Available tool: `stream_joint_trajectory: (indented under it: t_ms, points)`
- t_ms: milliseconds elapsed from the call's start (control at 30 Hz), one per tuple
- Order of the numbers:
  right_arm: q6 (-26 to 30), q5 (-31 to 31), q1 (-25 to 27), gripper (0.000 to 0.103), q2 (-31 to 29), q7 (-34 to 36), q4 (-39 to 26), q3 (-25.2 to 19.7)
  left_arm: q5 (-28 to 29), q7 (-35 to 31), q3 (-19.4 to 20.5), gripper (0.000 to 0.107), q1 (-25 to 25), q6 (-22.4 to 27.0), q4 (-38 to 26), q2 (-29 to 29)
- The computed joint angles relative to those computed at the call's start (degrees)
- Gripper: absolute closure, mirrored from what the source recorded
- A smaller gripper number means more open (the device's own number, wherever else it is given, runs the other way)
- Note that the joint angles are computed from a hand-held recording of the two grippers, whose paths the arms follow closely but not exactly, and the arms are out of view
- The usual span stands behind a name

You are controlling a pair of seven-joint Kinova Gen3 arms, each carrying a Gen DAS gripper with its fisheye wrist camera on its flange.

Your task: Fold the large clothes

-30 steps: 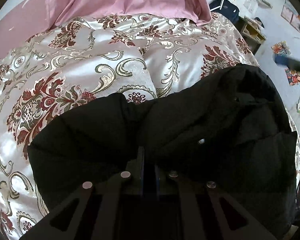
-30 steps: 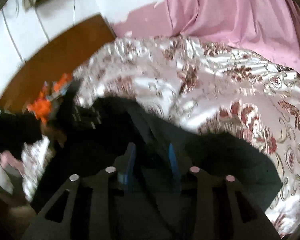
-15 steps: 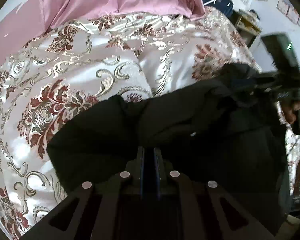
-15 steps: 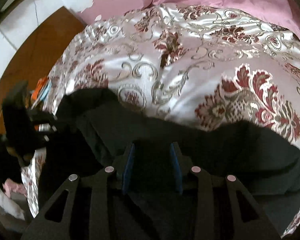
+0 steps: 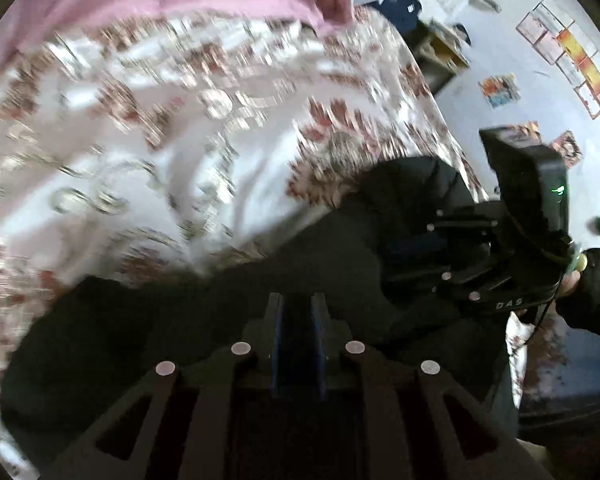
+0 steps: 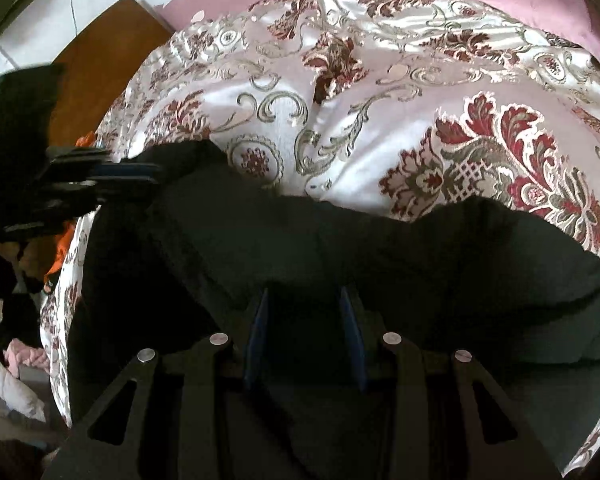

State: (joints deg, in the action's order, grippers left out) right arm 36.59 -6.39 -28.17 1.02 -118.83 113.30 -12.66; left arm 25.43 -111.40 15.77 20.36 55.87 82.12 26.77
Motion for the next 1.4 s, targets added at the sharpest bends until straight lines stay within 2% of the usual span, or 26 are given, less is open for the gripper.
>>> stream_joint_trajectory:
  t_ms: [167, 267, 367, 500, 600, 733, 800, 833, 933, 1000, 1033, 1100, 1167, 1233, 1267, 1333, 1367, 1400]
  points:
    - [2.68, -7.63, 3.25, 0.072, 0.91, 10.65, 0.13, 0.68, -0.47, -1.97, -0.36, 0.094, 0.54, 4.65, -2.03, 3.17]
    - [5.46, -8.96, 3.61, 0.072, 2.80, 12.96, -1.86, 1.22, -2.24, -2.05, -1.86, 0.094, 2.03, 8.69, -4.46, 4.94]
    - [9.36, -8.38, 3.62, 0.072, 5.81, 13.48, -5.08, 1.18, -4.75, -1.29, -1.40, 0.094, 2.55, 11.83, -6.95, 6.96]
    - [14.87, -3.39, 2.11, 0.071, 11.16, 11.46, -10.86, 0.19, -11.88, 3.74, -4.74, 0.099, 8.42, 11.91, -9.53, 8.70]
    - [17.41, 2.65, -2.69, 0.072, 14.21, 5.93, -14.60, 1.84, -15.22, 7.62, -6.11, 0.104, 11.10, 9.23, -9.81, 9.98]
    - [16.88, 8.04, -6.22, 0.072, 16.47, 1.35, -15.55, 2.46, -15.76, 8.99, -3.69, 0.104, 9.17, 6.30, -8.42, 11.28]
    - [15.53, 9.50, -6.89, 0.072, 16.55, 1.40, -14.74, 2.17, -15.89, 8.53, -1.12, 0.104, 7.03, 2.07, -4.88, 10.57]
    - [15.07, 9.82, -6.90, 0.072, 16.58, 1.23, -14.47, 1.98, -15.14, 7.77, -1.11, 0.103, 6.73, -0.26, -3.02, 10.04]
    - [12.37, 11.48, -7.80, 0.072, 16.69, -1.13, -13.05, 2.10, -8.88, 3.35, -6.22, 0.103, 9.26, -7.25, 2.91, 7.61]
    - [9.85, 15.17, -10.68, 0.072, 16.02, -5.24, -11.16, 3.10, -4.23, 0.46, -8.35, 0.103, 10.02, -11.91, 7.77, 5.21]
    - [8.42, 17.17, -11.68, 0.071, 15.31, -7.37, -9.82, 3.12, -2.53, -0.25, -7.85, 0.103, 9.30, -14.24, 10.07, 4.20]
    - [4.05, 19.66, -14.55, 0.071, 11.83, -11.13, -5.62, 4.51, -1.36, 0.34, -3.73, 0.103, 5.29, -17.73, 13.51, 3.07]
    - [2.15, 18.41, -13.33, 0.069, 9.11, -13.33, -3.85, 3.30, -1.09, 1.74, 0.62, 0.103, 0.96, -18.52, 14.81, 2.92]
    - [0.94, 14.62, -10.75, 0.068, 7.79, -13.77, -3.41, 2.25, 0.10, 1.34, 1.73, 0.103, -0.60, -19.44, 16.17, 2.50]
    - [-0.39, 12.48, -9.55, 0.064, 7.80, -13.31, -2.68, 1.64, 0.07, 1.70, 2.46, 0.103, -1.27, -20.06, 16.77, 2.28]
    - [-3.28, 7.82, -4.64, 0.046, 8.84, -10.80, -2.22, -1.90, 0.15, 2.31, 3.41, 0.103, -1.95, -21.66, 18.07, 2.00]
    - [-3.67, 5.83, -3.05, 0.033, 9.00, -9.38, -2.20, -3.22, 0.34, 2.41, 3.80, 0.103, -2.23, -22.20, 18.58, 1.81]
    - [-3.15, 4.76, -2.52, 0.026, 9.66, -8.88, -3.05, -3.67, 0.43, 2.29, 4.52, 0.103, -3.07, -22.48, 18.53, 2.11]
